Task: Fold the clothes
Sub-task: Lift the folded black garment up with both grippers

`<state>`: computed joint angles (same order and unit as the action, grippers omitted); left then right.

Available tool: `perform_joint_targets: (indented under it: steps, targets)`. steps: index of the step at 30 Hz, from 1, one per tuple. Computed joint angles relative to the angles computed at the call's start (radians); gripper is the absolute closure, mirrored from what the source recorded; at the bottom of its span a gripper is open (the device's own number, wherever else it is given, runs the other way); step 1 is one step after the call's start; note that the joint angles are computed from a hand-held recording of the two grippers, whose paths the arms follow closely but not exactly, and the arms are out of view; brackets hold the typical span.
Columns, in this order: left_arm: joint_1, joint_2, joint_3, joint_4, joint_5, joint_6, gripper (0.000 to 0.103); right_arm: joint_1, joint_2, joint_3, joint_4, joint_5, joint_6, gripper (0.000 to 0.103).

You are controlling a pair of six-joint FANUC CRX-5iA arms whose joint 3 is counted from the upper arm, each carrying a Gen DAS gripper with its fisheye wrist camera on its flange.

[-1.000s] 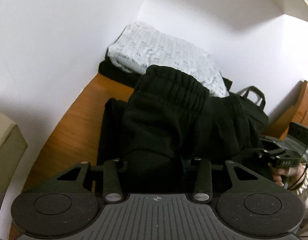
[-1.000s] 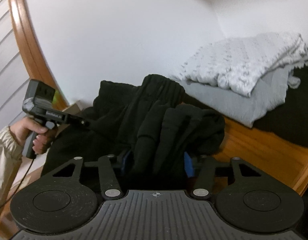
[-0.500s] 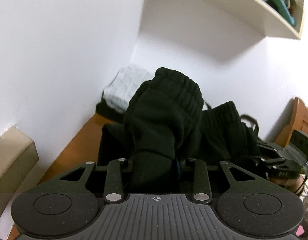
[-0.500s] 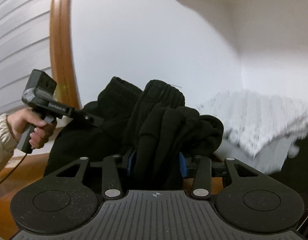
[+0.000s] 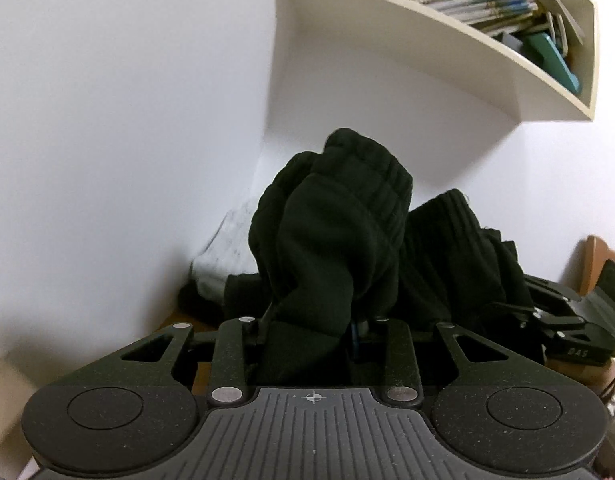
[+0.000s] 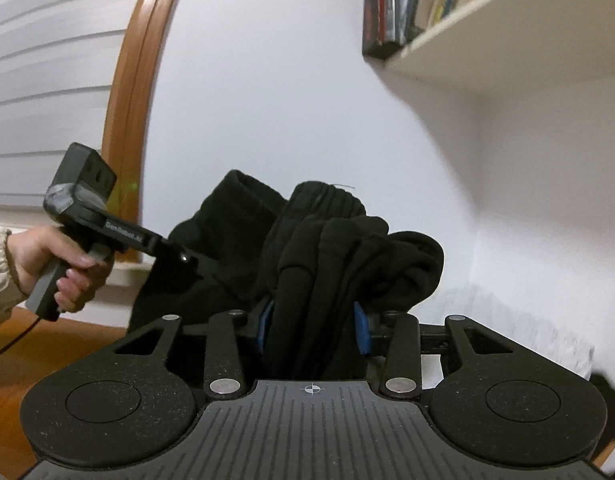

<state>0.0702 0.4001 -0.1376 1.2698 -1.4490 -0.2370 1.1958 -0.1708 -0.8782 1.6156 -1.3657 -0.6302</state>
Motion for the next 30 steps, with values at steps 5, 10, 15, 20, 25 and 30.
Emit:
perform_joint_targets:
  steps: [5,10,15,20,25,30]
  targets:
    - [-0.052,0.001,0.018,0.074,0.014,0.009,0.07,-0.061,-0.045,0.006,0.054,0.015,0.088,0.063]
    - [-0.109,0.014,0.072,0.129,0.038,0.042,0.07,-0.137,-0.115,-0.016,0.126,0.05,0.131,0.063]
    - [-0.181,0.032,0.153,0.161,0.096,0.082,0.07,-0.274,-0.192,-0.048,0.258,0.131,0.122,0.063]
    - [-0.248,0.072,0.242,0.18,0.162,0.131,0.07,-0.504,-0.257,-0.088,0.446,0.273,-0.016,0.063]
    - [-0.316,0.142,0.363,0.144,0.243,0.184,0.071,-0.712,-0.282,-0.133,0.605,0.36,-0.184,0.063]
    - [-0.406,0.277,0.594,-0.022,0.32,0.358,0.07,-0.874,-0.294,-0.185,0.626,0.425,-0.299,0.061]
